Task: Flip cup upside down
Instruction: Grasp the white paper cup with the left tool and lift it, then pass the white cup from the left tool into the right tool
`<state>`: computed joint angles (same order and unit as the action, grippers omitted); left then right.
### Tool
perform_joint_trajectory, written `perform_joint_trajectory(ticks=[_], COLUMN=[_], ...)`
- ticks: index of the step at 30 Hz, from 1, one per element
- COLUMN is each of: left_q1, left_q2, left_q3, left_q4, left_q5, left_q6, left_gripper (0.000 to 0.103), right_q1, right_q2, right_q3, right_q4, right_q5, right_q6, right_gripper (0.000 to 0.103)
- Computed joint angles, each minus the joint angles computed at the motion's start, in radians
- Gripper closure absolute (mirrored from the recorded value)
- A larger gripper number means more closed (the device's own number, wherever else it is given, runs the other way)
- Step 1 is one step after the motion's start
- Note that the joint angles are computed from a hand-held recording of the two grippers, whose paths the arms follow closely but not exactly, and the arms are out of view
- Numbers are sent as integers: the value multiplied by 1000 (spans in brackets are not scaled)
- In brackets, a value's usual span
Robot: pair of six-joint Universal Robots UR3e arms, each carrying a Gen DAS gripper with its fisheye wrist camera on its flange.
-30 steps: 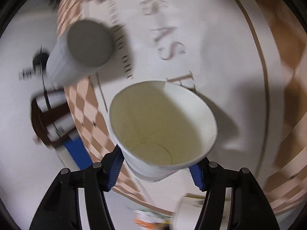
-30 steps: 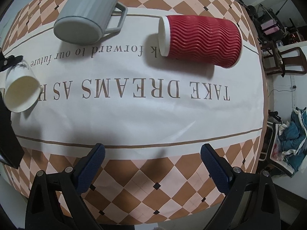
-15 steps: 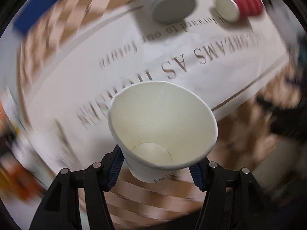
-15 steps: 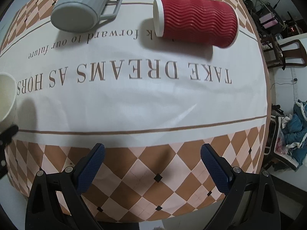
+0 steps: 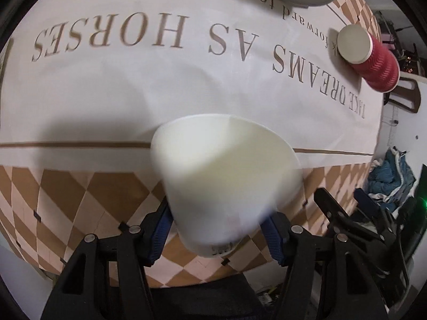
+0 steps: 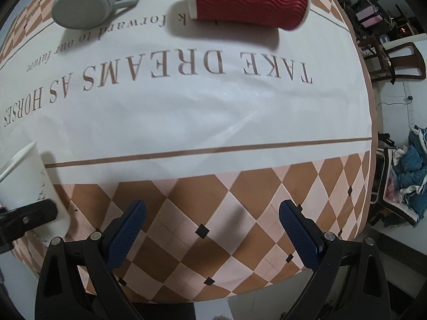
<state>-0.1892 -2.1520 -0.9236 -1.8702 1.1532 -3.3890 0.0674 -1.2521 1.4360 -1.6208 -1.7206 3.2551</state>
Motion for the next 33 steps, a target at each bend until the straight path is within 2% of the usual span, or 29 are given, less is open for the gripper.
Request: perform_joint_trajectory(ticks=[4,5,7,11,15,17,19,21,22,24,27,30,32,33], left_q1=[-26,-29,-33,-9,-1,7,18,8,-10,-29,-11,12,41,60], left_q2=[-21,-26,-25,-21,3,21,74,126,144,222,356,430,488,510], left_q3=[14,16,32,49,73,103,107,97,107,14,-196,-372,-520,-587], left_q4=[21,33,34,28,24,9,26,43,53,112,214,246,313,348], left_q5=[21,29,44,55,50,55,93,187,292,449,594,681,692,676], left_q6=[-7,-8,-16,9,11,10,18,26,29,36,13,-23,-25,-21], left_gripper=[42,39,21,16,6,5,4,4,4,4,4,4,4,4], right_q1=[-10,-14,-20,-28,-36,-32,-41,-24,3,87,207,348,420,454], right_q2=[-13,-16,-21,-23,-26,-31,-54,-80,-84,-74,-42,-23,-31,-51], right_q3=[28,33,41,36,15,-7,-20,-32,-50,-96,-152,-102,1,101], right_q4=[-11,-12,-13,-10,2,8,-2,-40,-61,-106,-151,-296,-455,-591], right_q5=[-2,-1,1,5,16,20,55,64,50,-13,-84,-180,-232,-247], right_q6=[-8,-9,-11,-17,-27,-31,-61,-136,-199,-355,-584,-915,-1148,-1311], right_gripper=[2,2,2,2,2,2,2,2,2,2,2,4,18,25])
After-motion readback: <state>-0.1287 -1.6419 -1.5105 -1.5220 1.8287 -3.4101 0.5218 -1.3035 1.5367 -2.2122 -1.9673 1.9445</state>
